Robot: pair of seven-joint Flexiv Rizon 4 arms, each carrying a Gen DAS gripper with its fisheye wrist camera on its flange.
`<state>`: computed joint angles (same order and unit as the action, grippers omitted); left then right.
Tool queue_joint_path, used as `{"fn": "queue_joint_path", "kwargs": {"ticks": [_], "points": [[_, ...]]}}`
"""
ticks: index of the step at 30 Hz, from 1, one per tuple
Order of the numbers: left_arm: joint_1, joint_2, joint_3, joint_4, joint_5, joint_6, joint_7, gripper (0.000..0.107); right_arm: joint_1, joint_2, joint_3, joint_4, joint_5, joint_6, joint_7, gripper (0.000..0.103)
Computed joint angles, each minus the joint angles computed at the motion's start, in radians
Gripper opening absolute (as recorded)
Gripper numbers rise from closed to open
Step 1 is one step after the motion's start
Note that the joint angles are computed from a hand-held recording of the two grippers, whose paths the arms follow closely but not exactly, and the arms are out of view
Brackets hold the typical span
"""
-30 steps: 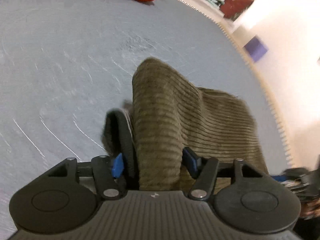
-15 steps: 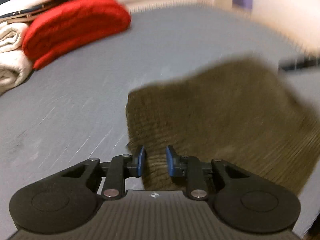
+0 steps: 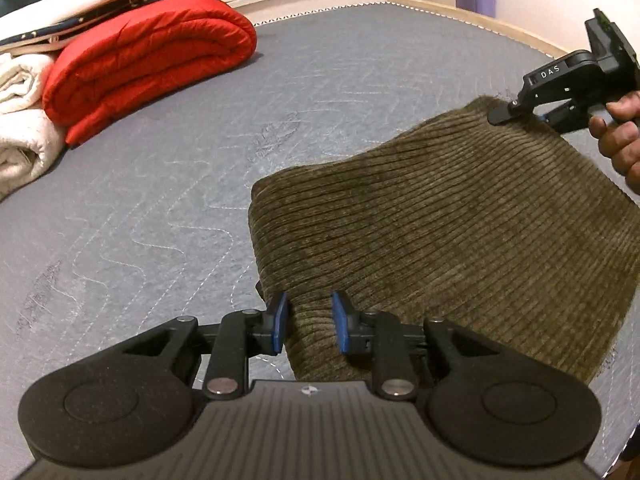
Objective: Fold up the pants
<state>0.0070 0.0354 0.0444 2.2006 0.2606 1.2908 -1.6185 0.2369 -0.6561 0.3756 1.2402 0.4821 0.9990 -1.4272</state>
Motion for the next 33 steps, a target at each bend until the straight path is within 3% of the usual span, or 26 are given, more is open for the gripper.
{"fn": "queue_joint_path", "kwargs": {"ticks": [2, 4, 5, 6, 7, 8, 9, 10, 12, 14, 16, 18, 20, 21, 22, 23, 24, 26, 28, 29, 31, 32, 33], "points": [[0.003, 0.002, -0.002, -0.008, 0.021, -0.018, -0.014, 0.028, -0.025, -0.003, 0.076, 0.049, -0.095, 0.130, -0.021, 0.030], [0.004, 0.010, -0.002, -0.010, 0.032, -0.032, -0.018, 0.028, -0.072, -0.004, 0.207, 0.110, -0.135, 0.351, -0.239, 0.030], [0.004, 0.012, 0.000, -0.005, 0.021, -0.026, -0.012, 0.033, -0.063, 0.010, 0.225, 0.154, -0.209, 0.449, -0.310, 0.030], [0.004, 0.012, 0.004, 0.004, 0.004, -0.007, -0.004, 0.045, -0.052, 0.020, 0.211, 0.183, -0.266, 0.484, -0.317, 0.030], [0.004, 0.011, 0.006, 0.012, -0.021, 0.014, 0.005, 0.051, -0.033, 0.026, 0.164, 0.192, -0.300, 0.454, -0.258, 0.031], [0.002, 0.010, 0.007, 0.019, -0.054, 0.026, 0.017, 0.056, 0.001, 0.032, 0.085, 0.188, -0.340, 0.361, -0.134, 0.032], [0.002, 0.009, 0.006, 0.019, -0.063, 0.028, 0.015, 0.056, 0.044, 0.038, 0.004, 0.171, -0.323, 0.255, -0.045, 0.034], [0.005, 0.011, 0.002, 0.014, -0.045, 0.021, 0.000, 0.056, 0.088, 0.047, -0.070, 0.162, -0.248, 0.214, -0.022, 0.037], [0.011, 0.019, -0.004, 0.004, 0.007, 0.017, -0.025, 0.056, 0.161, 0.074, -0.166, 0.189, -0.226, 0.263, -0.019, 0.040], [0.012, 0.025, -0.001, 0.015, 0.012, 0.066, -0.032, 0.053, 0.265, 0.125, -0.304, 0.297, -0.392, 0.391, 0.073, 0.051], [-0.002, 0.023, 0.011, 0.050, -0.083, 0.162, 0.014, 0.044, 0.282, 0.164, -0.319, 0.324, -0.356, 0.419, 0.019, 0.055], [-0.022, 0.010, 0.016, 0.080, -0.202, 0.244, 0.088, 0.025, 0.218, 0.201, -0.214, 0.259, -0.099, 0.299, -0.261, 0.055], [-0.031, -0.004, 0.017, 0.080, -0.254, 0.247, 0.122, 0.019, 0.090, 0.227, -0.052, 0.233, 0.024, 0.169, -0.511, 0.053], [-0.002, -0.005, 0.003, 0.050, -0.182, 0.167, 0.057, 0.017, 0.030, 0.240, 0.026, 0.246, 0.037, 0.125, -0.609, 0.054], [0.021, -0.010, -0.004, 0.000, -0.095, 0.027, -0.030, 0.018, -0.008, 0.255, 0.073, 0.258, 0.055, 0.065, -0.698, 0.054], [0.026, -0.023, -0.004, -0.021, -0.072, -0.055, -0.053, 0.019, -0.036, 0.268, 0.100, 0.268, 0.069, 0.004, -0.765, 0.054], [0.025, -0.026, 0.000, -0.034, -0.030, -0.072, -0.072, 0.018, -0.051, 0.281, 0.114, 0.278, 0.072, -0.066, -0.822, 0.054], [0.016, -0.010, 0.007, -0.024, -0.028, -0.040, -0.060, 0.018, -0.061, 0.297, 0.115, 0.296, 0.033, -0.220, -0.889, 0.054], [0.023, 0.023, -0.006, -0.003, -0.016, -0.014, -0.047, 0.018, -0.033, 0.321, 0.087, 0.346, -0.003, -0.207, -0.931, 0.054], [0.007, 0.043, 0.002, 0.028, -0.068, 0.023, 0.017, 0.018, -0.025, 0.327, 0.069, 0.348, 0.016, -0.208, -0.946, 0.054], [-0.107, 0.064, 0.062, 0.110, -0.347, 0.095, 0.283, 0.018, -0.036, 0.326, 0.053, 0.311, 0.061, -0.253, -0.926, 0.054], [-0.149, 0.076, 0.074, 0.133, -0.467, 0.074, 0.403, 0.019, -0.041, 0.334, 0.049, 0.311, 0.086, -0.255, -0.926, 0.054], [-0.163, 0.083, 0.079, 0.132, -0.521, -0.011, 0.481, 0.021, -0.038, 0.340, 0.035, 0.313, 0.098, -0.257, -0.933, 0.054]]}}
